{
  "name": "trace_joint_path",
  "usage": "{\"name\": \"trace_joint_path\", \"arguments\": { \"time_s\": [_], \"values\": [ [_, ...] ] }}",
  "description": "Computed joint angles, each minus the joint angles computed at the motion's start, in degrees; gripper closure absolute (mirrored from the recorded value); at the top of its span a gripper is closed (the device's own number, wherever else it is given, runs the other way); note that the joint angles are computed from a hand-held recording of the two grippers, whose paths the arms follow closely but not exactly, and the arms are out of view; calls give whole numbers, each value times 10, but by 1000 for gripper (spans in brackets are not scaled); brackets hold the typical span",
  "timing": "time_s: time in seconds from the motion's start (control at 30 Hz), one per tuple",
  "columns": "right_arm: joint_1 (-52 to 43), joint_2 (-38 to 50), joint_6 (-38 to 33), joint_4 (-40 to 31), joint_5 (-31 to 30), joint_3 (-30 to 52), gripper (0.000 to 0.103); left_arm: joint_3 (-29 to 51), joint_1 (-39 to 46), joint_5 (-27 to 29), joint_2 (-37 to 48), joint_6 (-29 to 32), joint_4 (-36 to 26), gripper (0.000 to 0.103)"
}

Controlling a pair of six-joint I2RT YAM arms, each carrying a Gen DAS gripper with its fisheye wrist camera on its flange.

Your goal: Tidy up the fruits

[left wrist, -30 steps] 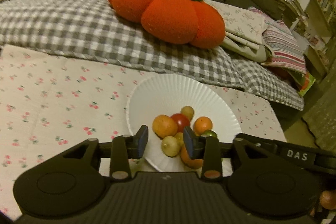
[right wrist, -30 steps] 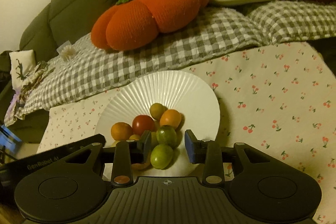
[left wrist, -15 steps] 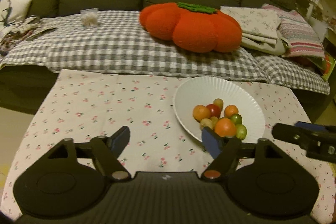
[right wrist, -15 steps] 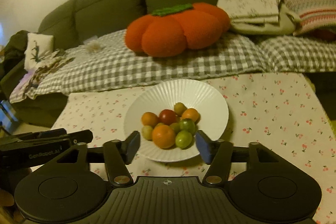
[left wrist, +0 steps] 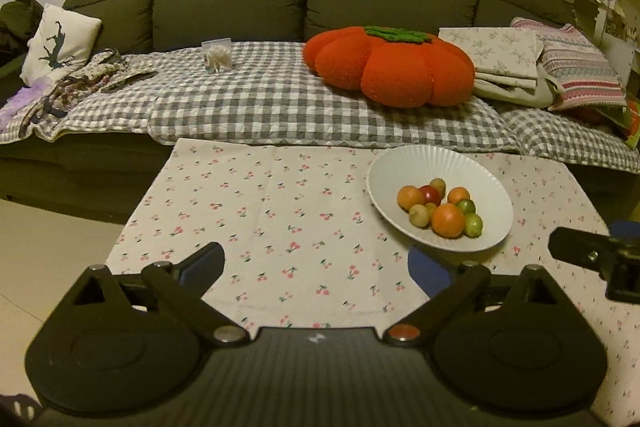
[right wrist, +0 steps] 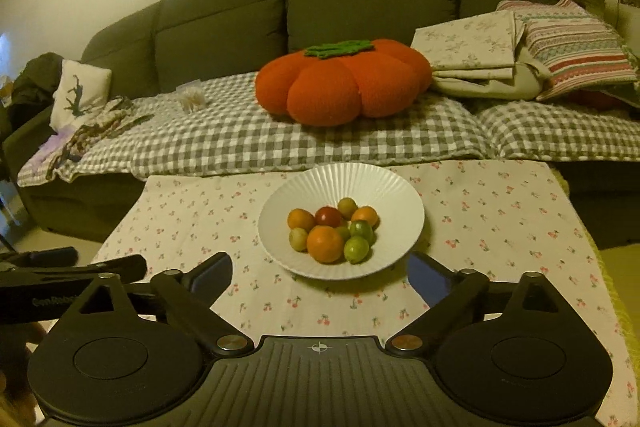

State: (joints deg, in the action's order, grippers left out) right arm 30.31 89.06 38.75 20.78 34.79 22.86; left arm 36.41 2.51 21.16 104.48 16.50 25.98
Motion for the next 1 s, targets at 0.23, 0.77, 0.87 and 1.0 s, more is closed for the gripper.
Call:
{"name": "trace_joint_path", "arguments": {
  "time_s": [0.23, 0.77, 0.87, 1.0],
  "values": [
    [67, 8, 43, -36, 66, 4, 1, -22, 10, -3, 2, 12, 29, 2],
    [33, 58, 82, -17, 16, 6, 1, -19, -6, -22, 29, 34, 33, 1],
    [32, 62, 79, -17, 13, 8, 1, -14, -6, -19, 33, 31, 22, 1],
    [30, 63, 78, -18, 11, 10, 1, -12, -6, -19, 34, 30, 18, 1]
  ]
}}
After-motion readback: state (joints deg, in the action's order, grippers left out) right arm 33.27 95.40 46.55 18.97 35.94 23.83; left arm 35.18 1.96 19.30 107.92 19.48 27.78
